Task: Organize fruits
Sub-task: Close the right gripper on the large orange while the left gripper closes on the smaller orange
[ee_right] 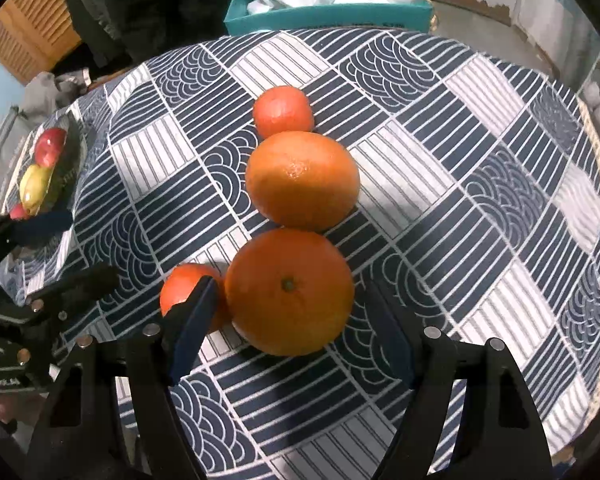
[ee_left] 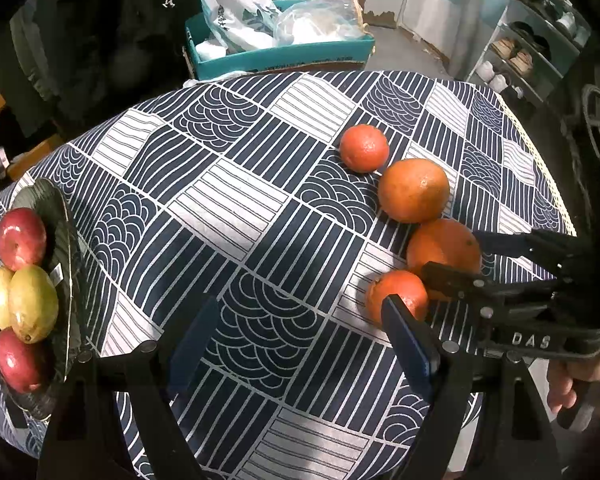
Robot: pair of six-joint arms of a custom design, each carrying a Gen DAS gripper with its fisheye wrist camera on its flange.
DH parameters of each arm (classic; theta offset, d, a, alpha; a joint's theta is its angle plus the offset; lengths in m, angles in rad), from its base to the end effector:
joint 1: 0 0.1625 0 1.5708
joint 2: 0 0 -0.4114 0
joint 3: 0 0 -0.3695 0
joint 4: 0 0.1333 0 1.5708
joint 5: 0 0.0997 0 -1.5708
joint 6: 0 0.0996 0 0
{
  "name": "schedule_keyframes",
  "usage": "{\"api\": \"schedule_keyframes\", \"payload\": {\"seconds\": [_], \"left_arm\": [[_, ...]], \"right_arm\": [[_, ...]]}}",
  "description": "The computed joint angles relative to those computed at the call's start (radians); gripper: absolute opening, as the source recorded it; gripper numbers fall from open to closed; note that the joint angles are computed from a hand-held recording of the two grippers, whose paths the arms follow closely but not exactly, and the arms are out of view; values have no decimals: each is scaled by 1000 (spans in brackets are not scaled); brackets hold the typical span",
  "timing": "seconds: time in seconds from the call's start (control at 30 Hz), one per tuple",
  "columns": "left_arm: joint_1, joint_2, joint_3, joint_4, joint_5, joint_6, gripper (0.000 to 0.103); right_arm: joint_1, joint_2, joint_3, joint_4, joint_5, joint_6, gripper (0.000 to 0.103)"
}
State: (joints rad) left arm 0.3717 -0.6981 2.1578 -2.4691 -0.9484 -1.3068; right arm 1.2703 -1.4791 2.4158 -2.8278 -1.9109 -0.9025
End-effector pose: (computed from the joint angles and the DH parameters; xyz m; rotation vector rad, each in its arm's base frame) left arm -0.3008 -0.3226 -0.0619 0.0922 2.3864 -0.5123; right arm -0.0171 -0.3933 0.2168 0.7240 -2.5830 0.0966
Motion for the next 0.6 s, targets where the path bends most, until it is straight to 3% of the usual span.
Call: {"api": "schedule_keyframes", "payload": {"seconds": [0.13,0.6], "left_arm": [[7,6,0,-29,-7,14,85],[28,64,-39,-102,-23,86,85]], "right_arm": [[-15,-1,-25,60,21,43,69],[-20,-45,-6,-56,-30,-19,67]]}}
